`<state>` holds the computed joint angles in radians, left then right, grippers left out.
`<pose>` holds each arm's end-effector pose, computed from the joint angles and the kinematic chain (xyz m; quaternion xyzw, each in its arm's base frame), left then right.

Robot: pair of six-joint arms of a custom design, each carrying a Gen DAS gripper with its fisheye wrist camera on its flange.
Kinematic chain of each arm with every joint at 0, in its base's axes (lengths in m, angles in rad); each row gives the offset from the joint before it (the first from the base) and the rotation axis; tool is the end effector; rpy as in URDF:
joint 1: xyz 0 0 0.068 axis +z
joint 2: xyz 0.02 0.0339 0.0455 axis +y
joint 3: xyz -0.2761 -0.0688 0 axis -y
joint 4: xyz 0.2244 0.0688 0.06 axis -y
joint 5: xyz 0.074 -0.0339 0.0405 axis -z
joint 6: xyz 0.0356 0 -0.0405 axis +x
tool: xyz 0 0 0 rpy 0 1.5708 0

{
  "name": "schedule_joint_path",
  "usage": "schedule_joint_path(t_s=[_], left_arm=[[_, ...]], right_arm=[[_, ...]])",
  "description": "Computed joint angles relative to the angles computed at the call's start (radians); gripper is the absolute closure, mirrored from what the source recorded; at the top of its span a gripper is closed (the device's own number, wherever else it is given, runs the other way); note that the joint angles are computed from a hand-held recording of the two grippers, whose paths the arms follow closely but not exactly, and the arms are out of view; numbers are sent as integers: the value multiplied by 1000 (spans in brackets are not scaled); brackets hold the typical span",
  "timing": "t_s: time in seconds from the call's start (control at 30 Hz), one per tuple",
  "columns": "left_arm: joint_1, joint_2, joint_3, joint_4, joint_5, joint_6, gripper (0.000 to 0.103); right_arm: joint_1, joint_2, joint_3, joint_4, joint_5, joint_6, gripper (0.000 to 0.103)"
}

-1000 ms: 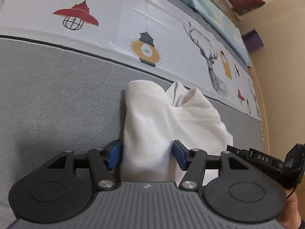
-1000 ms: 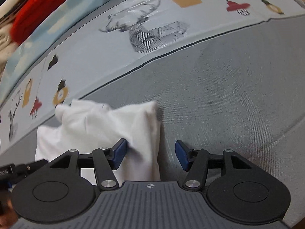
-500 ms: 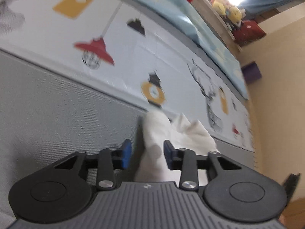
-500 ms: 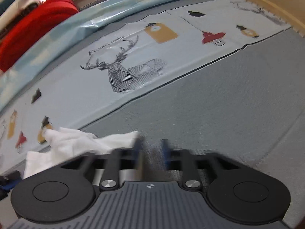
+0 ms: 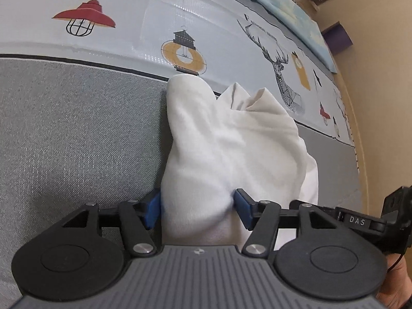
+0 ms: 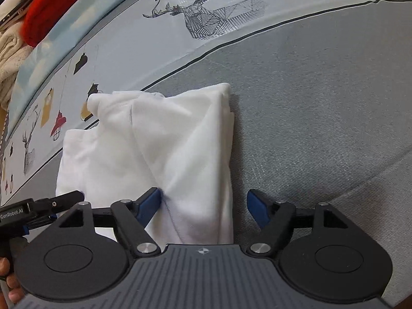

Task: Fold small clothes

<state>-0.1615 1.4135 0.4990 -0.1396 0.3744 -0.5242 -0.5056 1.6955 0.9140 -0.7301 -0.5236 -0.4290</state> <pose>0.2093 -0.0473 0.1519 -0.1246 0.9429 -0.2538 0.1759 0.2379 -0.1114 0.1673 0.0293 0.9651 0.2181 0.1421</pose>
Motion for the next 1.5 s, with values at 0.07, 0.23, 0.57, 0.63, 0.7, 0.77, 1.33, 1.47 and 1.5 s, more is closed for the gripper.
schedule_joint_path(t_s=[0.07,0.23,0.57,0.63,0.7,0.77,1.33,1.47,1.5], left_arm=[[-8,4,6,-2,-9,9,42],[-53,-30,31,-29,-75,65,68],[188,-470,-24,-72,-185,148,53],[297,-484,-16,-102,-135,171,51],[372,-463,-10,-130,-96,181,51],[408,-433,-7,-158,-66,198,52],[360,-224,-24,-314,-104,411,92],[328,-249,-20,-348,-164,396,87],[330,-269,-17,-354,-164,396,87]], right_arm=[[24,-10,-15,21,-1,5,33],[45,-28,-31,47,-27,2,66],[209,-360,-265,487,-231,264,70],[280,-446,-345,661,-135,381,46],[331,-442,-344,667,-21,399,38],[339,-388,-302,597,-19,374,41],[326,-238,-228,284,-30,212,99],[325,-179,-188,197,3,155,99],[331,-190,-194,197,13,151,99]])
